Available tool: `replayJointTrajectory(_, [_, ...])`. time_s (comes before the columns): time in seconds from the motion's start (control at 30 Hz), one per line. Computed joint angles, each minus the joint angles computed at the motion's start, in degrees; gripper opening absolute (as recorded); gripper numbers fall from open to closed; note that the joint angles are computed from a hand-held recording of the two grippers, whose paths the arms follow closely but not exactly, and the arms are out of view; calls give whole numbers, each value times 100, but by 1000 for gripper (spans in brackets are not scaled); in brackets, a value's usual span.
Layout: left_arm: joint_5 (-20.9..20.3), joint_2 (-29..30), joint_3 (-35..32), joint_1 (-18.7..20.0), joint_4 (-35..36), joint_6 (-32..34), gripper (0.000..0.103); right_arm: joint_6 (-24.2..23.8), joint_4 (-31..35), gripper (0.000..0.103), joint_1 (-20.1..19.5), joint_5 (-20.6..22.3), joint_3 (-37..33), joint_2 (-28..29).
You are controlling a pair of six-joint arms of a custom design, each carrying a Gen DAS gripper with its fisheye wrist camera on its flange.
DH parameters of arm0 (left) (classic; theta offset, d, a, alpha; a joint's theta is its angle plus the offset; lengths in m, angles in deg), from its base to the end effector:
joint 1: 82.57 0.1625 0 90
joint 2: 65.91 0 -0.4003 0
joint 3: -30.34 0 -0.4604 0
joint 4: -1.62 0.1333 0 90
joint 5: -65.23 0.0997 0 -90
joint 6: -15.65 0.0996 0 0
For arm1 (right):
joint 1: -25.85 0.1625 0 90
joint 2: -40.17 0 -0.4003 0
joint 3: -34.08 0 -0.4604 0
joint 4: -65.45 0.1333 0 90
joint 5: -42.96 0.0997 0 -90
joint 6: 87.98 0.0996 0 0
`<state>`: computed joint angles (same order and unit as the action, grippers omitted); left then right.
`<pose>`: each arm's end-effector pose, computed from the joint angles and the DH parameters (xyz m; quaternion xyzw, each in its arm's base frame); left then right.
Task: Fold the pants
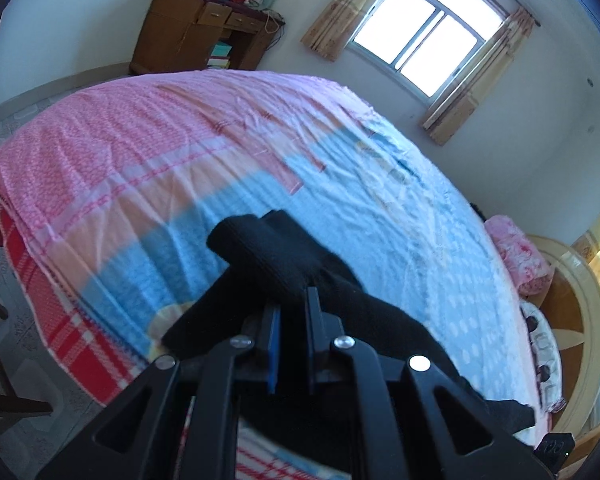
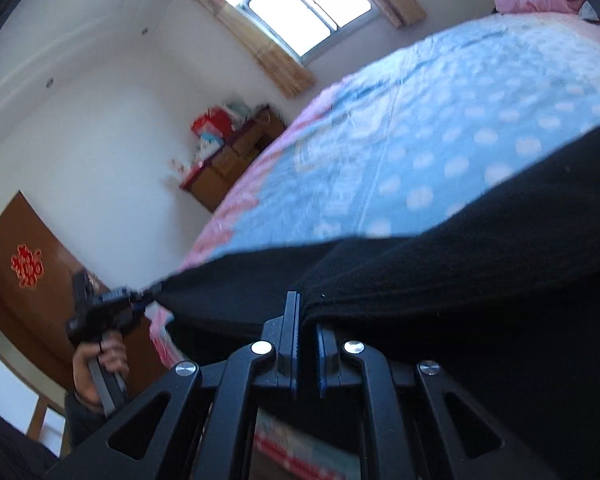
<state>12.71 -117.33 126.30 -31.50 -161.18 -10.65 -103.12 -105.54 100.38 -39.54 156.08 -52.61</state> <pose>-0.2909 -0.6687 0.1301 0.0231 0.9214 -0.3627 0.1378 0.0019 -0.5418 0.3548 0.0260 -0.8978 0.4357 0.0582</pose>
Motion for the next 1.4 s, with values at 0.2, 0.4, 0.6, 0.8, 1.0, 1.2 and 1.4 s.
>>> replayJointTrajectory(0.2, [328,8,37,17,506,-150,11,-245,576,7,8,-493,222,-19])
replayJointTrajectory(0.4, [443,13,46,32,756,-271,12,-267,950,7,-42,-363,441,-265])
replayJointTrajectory(0.6, [370,-42,134,-5,546,-226,12,-73,732,7,-111,-129,459,-202])
replayJointTrajectory(0.8, [235,-115,205,8,401,-405,12,369,1120,7,-378,657,329,-179])
replayJointTrajectory(1.0, [358,-86,203,-66,422,-393,12,26,1626,86,-375,1657,115,17])
replayJointTrajectory(1.2, [159,-168,260,-26,310,-539,12,993,1653,71,-736,2407,-109,468])
replayJointTrajectory(1.4, [173,-183,257,-57,258,-509,12,1397,2008,61,-977,2900,-151,538])
